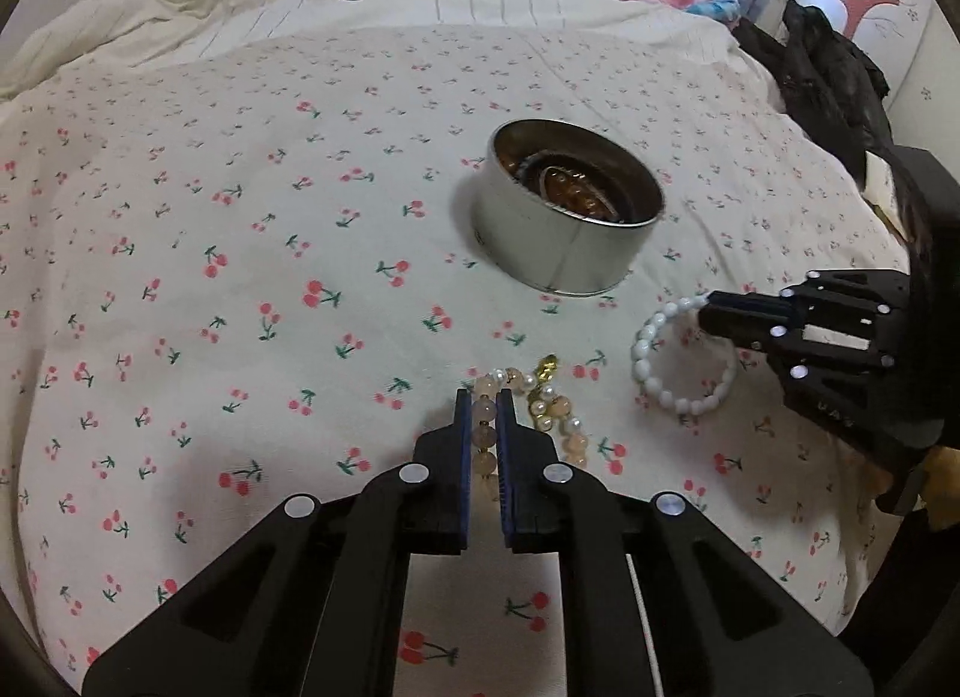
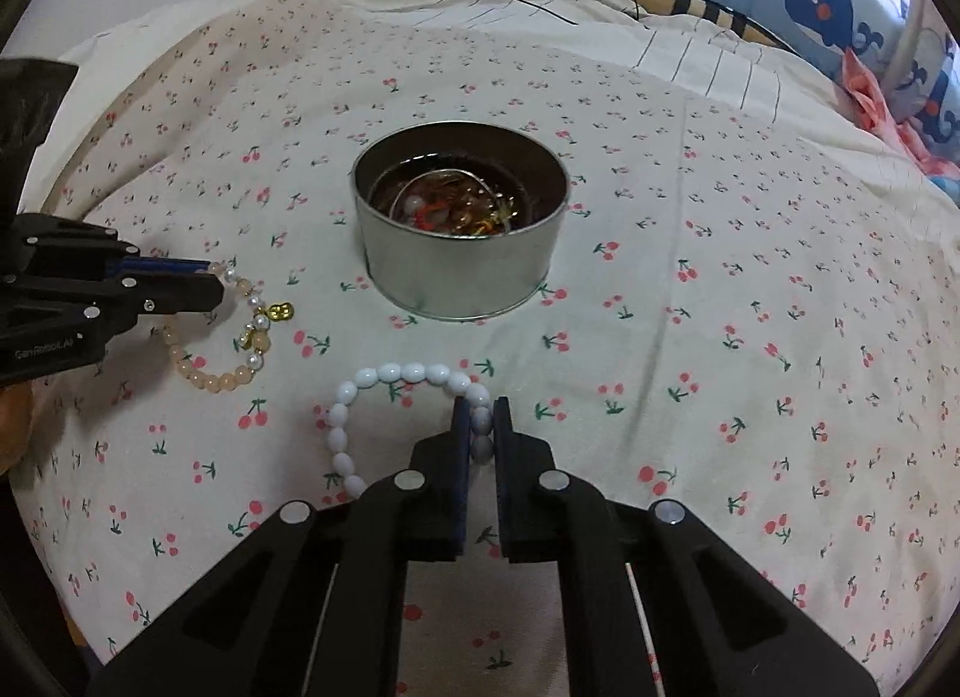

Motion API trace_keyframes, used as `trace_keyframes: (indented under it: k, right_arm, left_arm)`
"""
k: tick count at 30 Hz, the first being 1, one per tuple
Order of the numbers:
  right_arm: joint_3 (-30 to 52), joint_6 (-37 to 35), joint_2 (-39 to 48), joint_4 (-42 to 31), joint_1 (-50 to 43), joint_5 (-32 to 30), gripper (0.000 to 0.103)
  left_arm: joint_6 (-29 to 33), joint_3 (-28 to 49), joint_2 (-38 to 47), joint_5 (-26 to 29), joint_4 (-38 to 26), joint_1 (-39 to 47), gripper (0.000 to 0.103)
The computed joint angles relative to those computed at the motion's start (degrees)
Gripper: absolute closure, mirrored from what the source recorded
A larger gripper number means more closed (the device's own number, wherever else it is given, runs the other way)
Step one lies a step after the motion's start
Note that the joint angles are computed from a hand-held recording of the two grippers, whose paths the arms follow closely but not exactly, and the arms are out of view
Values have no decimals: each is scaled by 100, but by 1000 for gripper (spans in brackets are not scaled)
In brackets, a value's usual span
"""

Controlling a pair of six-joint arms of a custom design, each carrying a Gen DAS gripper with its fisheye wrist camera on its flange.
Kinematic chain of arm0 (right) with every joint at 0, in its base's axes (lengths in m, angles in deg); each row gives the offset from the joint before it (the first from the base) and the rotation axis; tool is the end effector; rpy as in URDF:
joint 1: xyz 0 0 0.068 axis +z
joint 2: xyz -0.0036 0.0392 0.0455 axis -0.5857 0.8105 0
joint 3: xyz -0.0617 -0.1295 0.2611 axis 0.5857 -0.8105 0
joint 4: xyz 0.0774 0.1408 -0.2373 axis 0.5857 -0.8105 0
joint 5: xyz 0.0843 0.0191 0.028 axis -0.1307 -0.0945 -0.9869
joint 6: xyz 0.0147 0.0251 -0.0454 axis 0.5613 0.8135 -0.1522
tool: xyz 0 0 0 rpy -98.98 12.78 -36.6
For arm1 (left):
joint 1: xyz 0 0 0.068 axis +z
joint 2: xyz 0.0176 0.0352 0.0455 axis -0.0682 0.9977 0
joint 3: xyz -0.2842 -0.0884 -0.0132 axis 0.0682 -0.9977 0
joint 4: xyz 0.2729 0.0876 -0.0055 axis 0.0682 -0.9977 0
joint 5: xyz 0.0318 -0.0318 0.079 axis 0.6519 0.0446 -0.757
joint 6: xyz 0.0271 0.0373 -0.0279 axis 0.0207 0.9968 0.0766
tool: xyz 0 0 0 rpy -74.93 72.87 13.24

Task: Organize jewelry
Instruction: 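Close the right tool on the white bead bracelet while the left tool grips the peach bead bracelet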

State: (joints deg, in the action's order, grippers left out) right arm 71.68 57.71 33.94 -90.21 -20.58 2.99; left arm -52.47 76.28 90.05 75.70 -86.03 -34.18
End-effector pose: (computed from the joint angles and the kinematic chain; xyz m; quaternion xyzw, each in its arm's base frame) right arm 0.3568 0.1077 0.2063 -0.3431 0.8972 0.1223 0.2497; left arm 0.2893 -0.1634 0.2378 -0.0023 0.9617 -0.0753 0.2636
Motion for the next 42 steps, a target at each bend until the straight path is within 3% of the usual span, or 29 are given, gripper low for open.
trace_keyframes:
  k: [4,9,12,14,30,42]
  right_arm:
    - [89,-68,205,-196,80,218,94]
    - [31,-94,225,-138,105,239,85]
    - [0,-43,239,-92,136,269,87]
    - [21,-21,228,-127,127,189,95]
    - [43,227,-204,-66,87,-64,95]
    - [12,247,-368,-54,-31,-203,95]
  left_arm:
    - [16,149,347,-26,-278,24,95]
    - [38,268,461,-253,-430,-98,93]
    - [49,283,506,-328,-475,-126,93]
    - [82,322,519,-410,-511,-166,95]
    - [64,524,312,-1083,-446,-462,96]
    - [110,597,254,-1274,-398,-578,96]
